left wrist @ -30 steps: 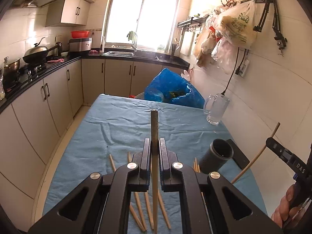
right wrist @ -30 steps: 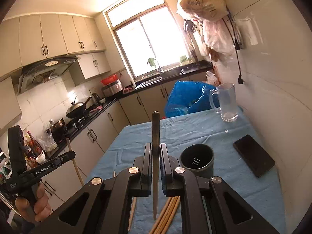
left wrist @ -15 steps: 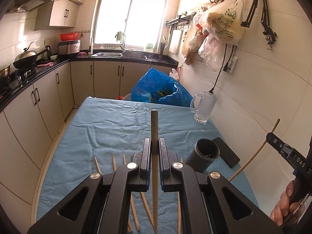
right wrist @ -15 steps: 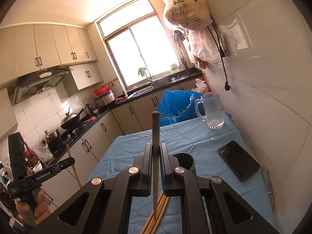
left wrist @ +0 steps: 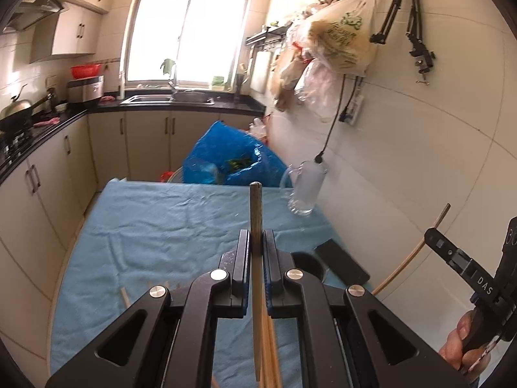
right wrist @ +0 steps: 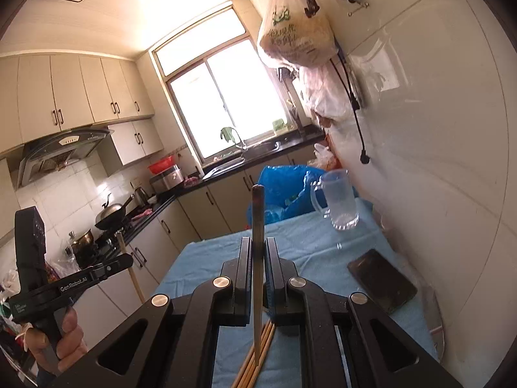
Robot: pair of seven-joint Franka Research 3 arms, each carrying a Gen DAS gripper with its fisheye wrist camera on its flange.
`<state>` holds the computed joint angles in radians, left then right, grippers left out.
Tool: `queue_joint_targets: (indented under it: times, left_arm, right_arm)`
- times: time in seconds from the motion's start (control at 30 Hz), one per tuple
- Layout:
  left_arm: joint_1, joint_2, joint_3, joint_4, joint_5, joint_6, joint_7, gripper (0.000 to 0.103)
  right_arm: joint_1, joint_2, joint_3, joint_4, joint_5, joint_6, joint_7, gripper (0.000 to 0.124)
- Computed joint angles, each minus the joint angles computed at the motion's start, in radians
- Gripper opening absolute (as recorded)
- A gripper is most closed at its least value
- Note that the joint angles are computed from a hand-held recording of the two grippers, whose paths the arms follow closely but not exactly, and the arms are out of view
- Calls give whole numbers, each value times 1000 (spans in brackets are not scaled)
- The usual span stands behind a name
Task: Organize utensils
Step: 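Lift the right tool's chopstick toward the black cup while the left tool lifts its chopstick, then lower both held chopsticks into the black cup and open both grippers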
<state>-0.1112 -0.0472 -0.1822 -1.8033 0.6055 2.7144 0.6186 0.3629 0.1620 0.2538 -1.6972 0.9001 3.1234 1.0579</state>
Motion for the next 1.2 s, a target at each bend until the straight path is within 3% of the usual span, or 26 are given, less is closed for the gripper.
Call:
queue_joint_targets:
  times: [0.1, 0.23, 0.43, 0.47, 0.7, 0.83, 1.0, 1.1, 1.2]
  left_arm:
    - [-10, 70, -3, 101, -15, -14, 28, 7]
    - [-37, 172, 13, 242, -24, -14, 42, 7]
    - [-82, 332, 63, 445, -7, -7, 6, 7]
    - [-85, 356, 67, 473, -20, -12, 13, 7]
    - [-93, 523, 75, 640, -136, -80, 107, 7]
    - [-91, 556, 75, 658, -197, -107, 157, 7]
    - [-95, 582, 85, 689, -233, -139, 177, 8]
    - [-87, 574, 83, 680, -257, -149, 178, 31]
    - [-92, 523, 100, 613, -235, -119, 146, 34]
  right_arm:
    - [3, 22, -14, 42, -33, 6, 37, 8]
    - [37, 81, -67, 114, -161, 44, 176, 8]
    - [181, 200, -290, 230, -408, 29, 496, 8]
    - [180, 223, -298, 256, -417, 11, 513, 8]
    - [89, 348, -216, 403, -493, -124, 578, 8]
    - [37, 386, -147, 444, -517, -188, 569, 8]
    - [7, 415, -110, 488, -515, -251, 559, 11]
    - [5, 407, -109, 482, -514, -258, 555, 18]
    - [-7, 347, -94, 399, -490, -205, 525, 27]
